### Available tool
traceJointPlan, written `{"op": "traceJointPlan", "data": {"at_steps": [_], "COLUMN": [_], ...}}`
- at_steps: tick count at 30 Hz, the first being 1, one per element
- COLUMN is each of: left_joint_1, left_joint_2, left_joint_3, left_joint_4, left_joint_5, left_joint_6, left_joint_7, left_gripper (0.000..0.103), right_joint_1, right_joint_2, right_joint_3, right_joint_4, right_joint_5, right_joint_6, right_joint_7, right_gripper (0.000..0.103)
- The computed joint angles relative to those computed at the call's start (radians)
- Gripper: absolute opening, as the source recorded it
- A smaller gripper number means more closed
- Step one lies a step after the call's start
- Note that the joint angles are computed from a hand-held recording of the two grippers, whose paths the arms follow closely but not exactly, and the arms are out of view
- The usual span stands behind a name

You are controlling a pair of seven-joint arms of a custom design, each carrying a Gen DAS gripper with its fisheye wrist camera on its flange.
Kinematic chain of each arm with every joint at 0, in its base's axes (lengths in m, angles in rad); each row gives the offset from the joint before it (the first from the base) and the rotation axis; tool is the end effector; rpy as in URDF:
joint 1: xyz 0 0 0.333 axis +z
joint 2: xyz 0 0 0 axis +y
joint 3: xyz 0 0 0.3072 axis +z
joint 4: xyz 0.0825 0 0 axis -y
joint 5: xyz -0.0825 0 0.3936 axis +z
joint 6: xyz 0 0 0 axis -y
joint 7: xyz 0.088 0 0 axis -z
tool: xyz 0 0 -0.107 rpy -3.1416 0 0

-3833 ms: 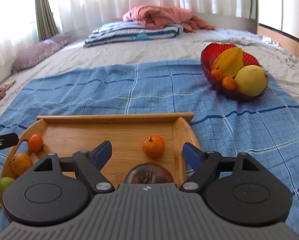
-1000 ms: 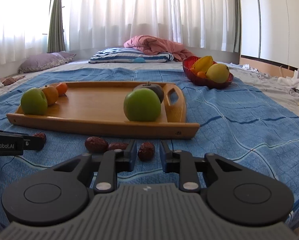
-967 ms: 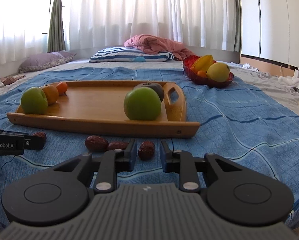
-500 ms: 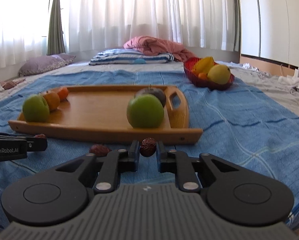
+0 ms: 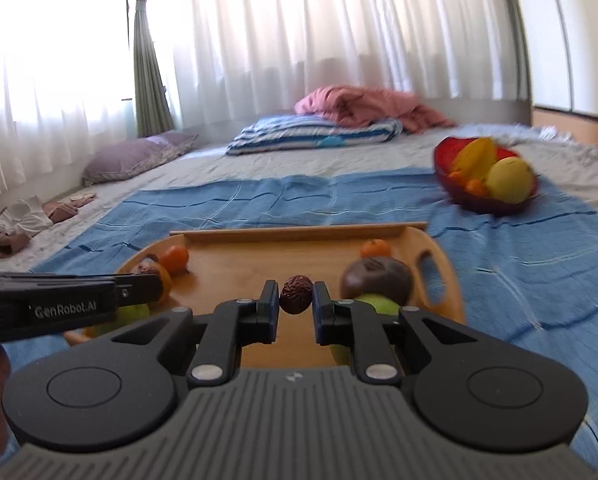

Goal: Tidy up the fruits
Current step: 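Lift and carry both dates over the wooden tray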

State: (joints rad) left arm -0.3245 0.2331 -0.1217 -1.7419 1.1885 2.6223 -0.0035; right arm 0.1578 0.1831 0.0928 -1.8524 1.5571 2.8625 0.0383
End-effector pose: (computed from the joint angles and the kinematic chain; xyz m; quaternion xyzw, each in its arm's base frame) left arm 0.6018 -0.3046 0.4898 -0.6918 0.5320 -0.3528 0.3375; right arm 0.6341 0.1022 0.4607 -0.7015 0.4715 -0.2138 0.4898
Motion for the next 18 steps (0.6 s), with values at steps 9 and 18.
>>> {"op": "traceJointPlan", "data": {"at_steps": [9,18], "left_joint_1": [0.073,0.04], "left_joint_2": [0.193,0.392], "left_joint_3": [0.014,0.057], "left_joint_4": [0.247,0.529], "left_joint_5": [-0.409,-0.596], "left_joint_6": [0.021,-0.146], "left_joint_7": [0.328,0.53], "left_gripper": [0.018,0.018], "right_joint_1": [0.047,0.07], "right_joint_2": [0.294,0.542], "right_joint_3": [-0.085,-0.115], "right_joint_4": [0.412,0.778], "right_joint_5": [-0.769,-1.084], "right_joint_6": [-0.26,-0.417], "right_joint_7": [0.746,1.084], "right_gripper": [0.021,0.021]}}
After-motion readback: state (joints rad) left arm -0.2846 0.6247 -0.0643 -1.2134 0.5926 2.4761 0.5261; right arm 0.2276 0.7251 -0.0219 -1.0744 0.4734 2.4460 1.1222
